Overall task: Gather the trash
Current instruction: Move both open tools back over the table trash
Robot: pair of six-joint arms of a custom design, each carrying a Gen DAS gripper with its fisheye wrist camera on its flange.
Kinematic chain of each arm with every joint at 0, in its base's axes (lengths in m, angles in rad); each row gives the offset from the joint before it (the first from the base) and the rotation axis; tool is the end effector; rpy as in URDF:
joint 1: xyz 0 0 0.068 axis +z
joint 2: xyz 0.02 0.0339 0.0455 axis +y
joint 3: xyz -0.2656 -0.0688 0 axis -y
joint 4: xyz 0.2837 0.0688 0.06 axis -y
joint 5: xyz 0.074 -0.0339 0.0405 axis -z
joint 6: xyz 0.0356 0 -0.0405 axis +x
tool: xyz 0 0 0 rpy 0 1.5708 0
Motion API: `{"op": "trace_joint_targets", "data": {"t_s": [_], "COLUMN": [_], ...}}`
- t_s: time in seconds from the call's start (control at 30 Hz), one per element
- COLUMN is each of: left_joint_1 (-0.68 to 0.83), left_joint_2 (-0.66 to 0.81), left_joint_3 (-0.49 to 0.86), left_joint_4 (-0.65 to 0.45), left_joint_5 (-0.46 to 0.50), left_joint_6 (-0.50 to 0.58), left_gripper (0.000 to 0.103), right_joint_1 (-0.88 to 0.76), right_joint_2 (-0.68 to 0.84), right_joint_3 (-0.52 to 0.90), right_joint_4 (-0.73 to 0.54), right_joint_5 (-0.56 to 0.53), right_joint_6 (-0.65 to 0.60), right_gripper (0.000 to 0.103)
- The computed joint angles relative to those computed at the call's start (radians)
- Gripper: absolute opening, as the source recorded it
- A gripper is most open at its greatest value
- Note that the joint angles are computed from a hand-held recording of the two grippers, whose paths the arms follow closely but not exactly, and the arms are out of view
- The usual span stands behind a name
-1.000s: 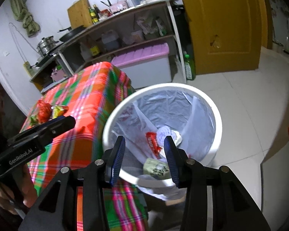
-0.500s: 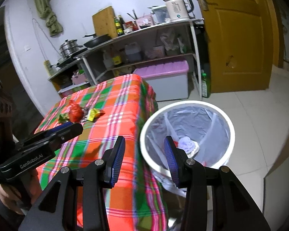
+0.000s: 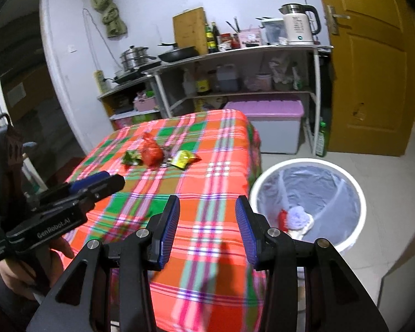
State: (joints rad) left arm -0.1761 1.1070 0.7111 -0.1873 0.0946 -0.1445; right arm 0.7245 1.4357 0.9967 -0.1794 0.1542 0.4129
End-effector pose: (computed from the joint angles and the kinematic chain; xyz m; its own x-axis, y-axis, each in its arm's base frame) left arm 0.2725 -0.0519 0.2367 -0.5728 -0.0437 -0.8185 0.1713 0.9701 -0.1717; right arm 0.2698 0.2315 0.2471 -0.6228 -0.0217 -0.7821 -0.3398 0.9079 0.2454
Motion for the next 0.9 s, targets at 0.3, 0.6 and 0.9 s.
{"op": "trace_joint_targets", "data": {"t_s": [0.3, 0.6, 0.9], "left_joint_1": [0.095, 0.214, 0.355], "left_joint_2": [-0.132, -0.137, 0.013], "left_joint_3": [-0.044, -0.038, 0.023], "left_joint_4": [-0.066, -0.076, -0.023], "left_joint_5": [0.017, 0.067, 0.128], "left_joint_6": [0.035, 0.075, 0.115], "left_gripper": [0.041, 0.041, 0.041], "right_joint_1": [0.047, 0.056, 0.048], "right_joint_2": [0.064, 0.172, 0.332], "right_joint_3": [0.077, 0.202, 0.369], "right_joint_4": [-0.007, -0.051, -0.090], "right_joint_5": [-0.010, -0.020, -0.048], "right_joint_6": [0.000, -0.021, -0.041], "right_gripper": [0.043, 0.046, 0.046]}}
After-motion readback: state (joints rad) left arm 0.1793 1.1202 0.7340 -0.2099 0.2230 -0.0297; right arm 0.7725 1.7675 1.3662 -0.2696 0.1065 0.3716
